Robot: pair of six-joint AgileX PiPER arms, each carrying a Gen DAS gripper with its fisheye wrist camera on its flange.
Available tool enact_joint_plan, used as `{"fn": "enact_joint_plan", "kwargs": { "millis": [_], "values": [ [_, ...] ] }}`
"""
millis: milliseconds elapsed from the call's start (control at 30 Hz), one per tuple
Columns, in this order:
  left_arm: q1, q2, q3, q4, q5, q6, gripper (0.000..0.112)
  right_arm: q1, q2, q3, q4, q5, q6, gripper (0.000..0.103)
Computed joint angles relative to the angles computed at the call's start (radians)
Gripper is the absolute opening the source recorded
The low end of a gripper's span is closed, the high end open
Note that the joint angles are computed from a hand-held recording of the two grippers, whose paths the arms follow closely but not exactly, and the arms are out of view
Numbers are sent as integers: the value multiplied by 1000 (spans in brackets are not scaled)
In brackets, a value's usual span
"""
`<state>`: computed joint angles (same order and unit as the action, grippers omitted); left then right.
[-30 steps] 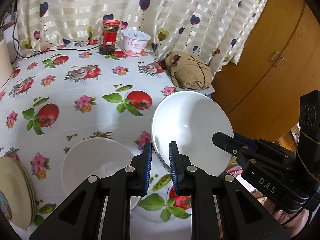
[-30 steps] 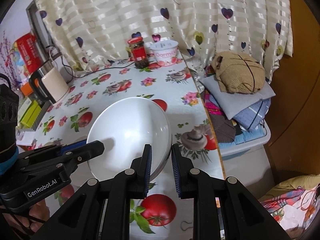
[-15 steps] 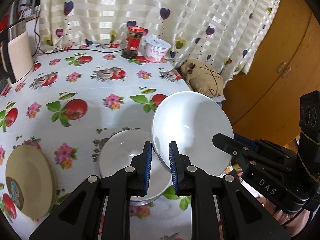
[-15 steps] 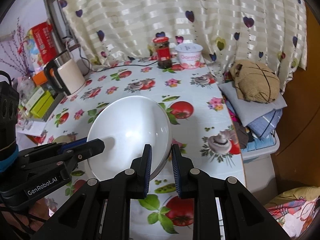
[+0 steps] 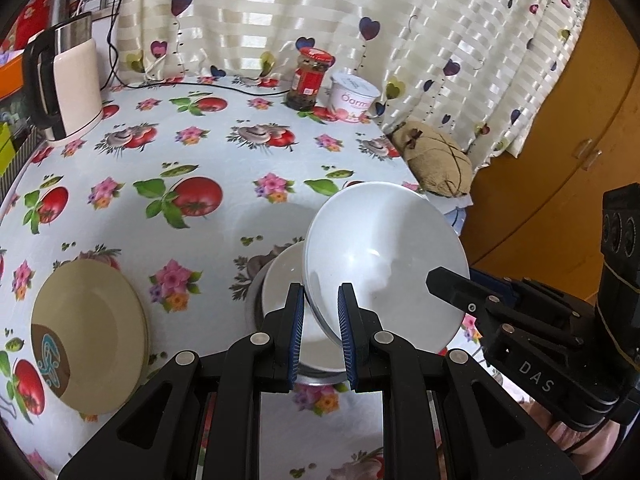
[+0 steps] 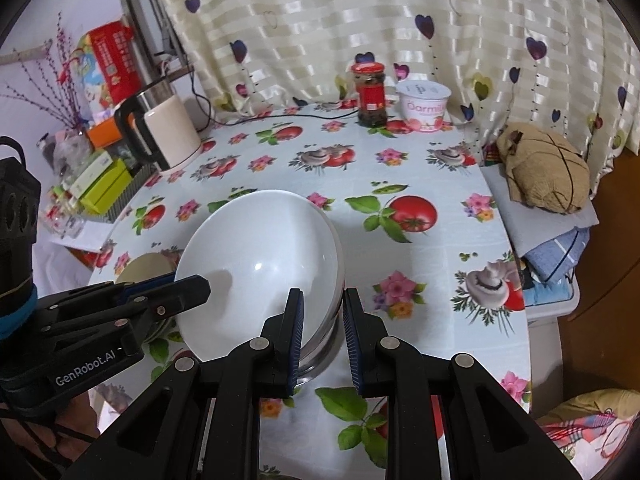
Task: Organize plates and bowls
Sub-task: 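Carry the white bowl with the right tool and lower it into the steel bowl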
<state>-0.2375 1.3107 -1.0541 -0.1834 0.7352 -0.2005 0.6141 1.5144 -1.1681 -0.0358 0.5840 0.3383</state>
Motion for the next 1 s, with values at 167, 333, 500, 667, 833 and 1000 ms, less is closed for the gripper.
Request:
{"fn": "enact_joint_plan", "kwargs": {
  "millis": [167,333,500,667,833,1000],
  "values": [
    [15,2,8,8,14,-4,18,6,23,-8,29,1,-24,20],
    [31,26,10,-3,27,6,18,5,54,-16,69,2,-56,20],
    [32,43,13,-7,26,8,18,-2,82,-26,93,11,-75,20],
    [42,59,19,-22,24,23,18,-11,104,-34,113,17,-96,20],
    [48,70,23,-29,25,30,18,-10,123,-45,118,25,-105,20],
    [51,76,29,-42,18,46,18,-8,133,-50,110,28,-98,20]
  ]
}}
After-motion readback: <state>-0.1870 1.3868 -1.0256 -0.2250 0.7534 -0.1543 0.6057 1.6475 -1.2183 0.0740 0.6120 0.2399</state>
